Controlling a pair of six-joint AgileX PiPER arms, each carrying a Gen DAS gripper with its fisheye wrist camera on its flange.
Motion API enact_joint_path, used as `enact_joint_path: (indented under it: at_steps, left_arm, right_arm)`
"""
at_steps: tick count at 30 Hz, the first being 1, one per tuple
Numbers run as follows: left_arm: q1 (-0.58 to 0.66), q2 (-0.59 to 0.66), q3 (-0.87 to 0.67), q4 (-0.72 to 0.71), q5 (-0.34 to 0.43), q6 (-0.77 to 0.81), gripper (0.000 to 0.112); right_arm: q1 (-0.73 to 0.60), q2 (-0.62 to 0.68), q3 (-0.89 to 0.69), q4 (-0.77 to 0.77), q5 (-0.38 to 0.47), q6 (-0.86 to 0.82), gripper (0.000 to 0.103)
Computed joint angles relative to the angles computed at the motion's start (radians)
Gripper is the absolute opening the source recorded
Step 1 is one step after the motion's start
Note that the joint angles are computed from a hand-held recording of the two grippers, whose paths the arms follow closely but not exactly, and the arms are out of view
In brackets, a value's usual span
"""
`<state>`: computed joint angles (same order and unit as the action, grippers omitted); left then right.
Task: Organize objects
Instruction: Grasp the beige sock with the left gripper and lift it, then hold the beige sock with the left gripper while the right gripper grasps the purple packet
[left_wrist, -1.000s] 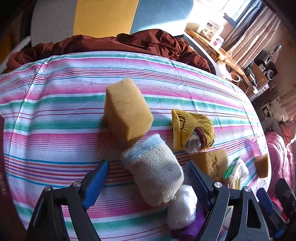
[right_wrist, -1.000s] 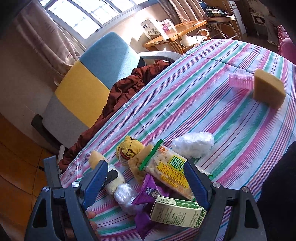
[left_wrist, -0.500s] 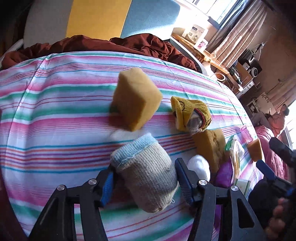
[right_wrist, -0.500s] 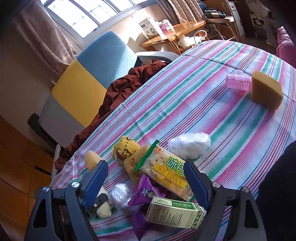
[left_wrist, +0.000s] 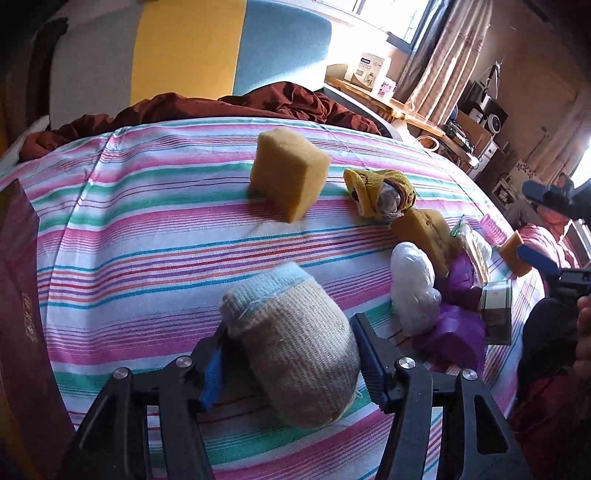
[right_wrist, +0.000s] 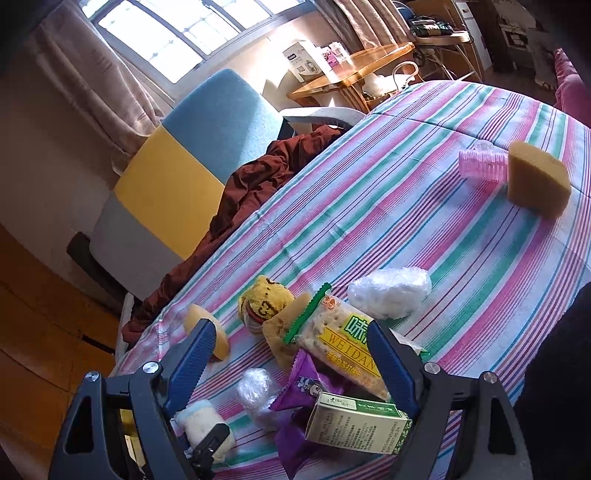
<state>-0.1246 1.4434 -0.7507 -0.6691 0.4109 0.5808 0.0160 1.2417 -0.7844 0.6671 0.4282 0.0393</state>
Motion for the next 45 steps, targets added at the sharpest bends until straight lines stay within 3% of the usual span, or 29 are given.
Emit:
enact_joint_path:
  at_steps: [2,5,7,11,14,16,21,26,32,39,45]
  left_arm:
    - [-0.031,-0.006,0.015,0.066,-0.043,-0.055,0.061]
    - [-0.115,-0.013,0.055,0.332,-0.149,-0.267,0.056]
    - [-0.118,-0.006,0.045,0.375,-0.146,-0.315,0.054]
    - [-0.066,-0.013,0.060,0.157,-0.138,-0.093,0.051]
    - [-0.059,-0.016,0.068,0.106,-0.141,-0.039,0.051]
    - [-0.051,-0.015,0.071,0.058,-0.141,0.010,0.051]
    - [-0.044,-0.021,0.084,-0.014,-0.146,0.081,0.051]
    - [-0.038,-0.024,0.093,-0.068,-0.145,0.133,0.051]
    - [-0.031,-0.026,0.095,-0.096,-0.141,0.160,0.051]
    - [-0.014,-0.029,0.102,-0.170,-0.130,0.240,0.050]
    - [-0.007,-0.027,0.105,-0.209,-0.128,0.283,0.050]
  right_arm:
    - [-0.019,-0.001,0.008,0.072,0.006,-0.058,0.085]
    - [0.018,0.013,-0.020,-0.067,0.013,0.070,0.085]
    - [0.037,0.032,-0.042,-0.117,0.033,0.105,0.085]
    - [0.059,0.050,-0.073,-0.196,0.081,0.155,0.085]
    - [0.035,0.088,-0.133,-0.139,0.221,0.032,0.085]
    - [0.074,0.105,-0.195,-0.251,0.322,0.046,0.085]
    - [0.197,0.135,-0.304,-0.503,0.534,0.058,0.073]
    - [0.301,0.159,-0.330,-0.649,0.646,0.085,0.059]
    - [0.382,0.194,-0.324,-0.550,0.631,0.059,0.049]
    - [0.425,0.305,-0.407,-0.666,0.639,0.148,0.049]
    - [0.396,0.410,-0.460,-0.652,0.673,0.104,0.045]
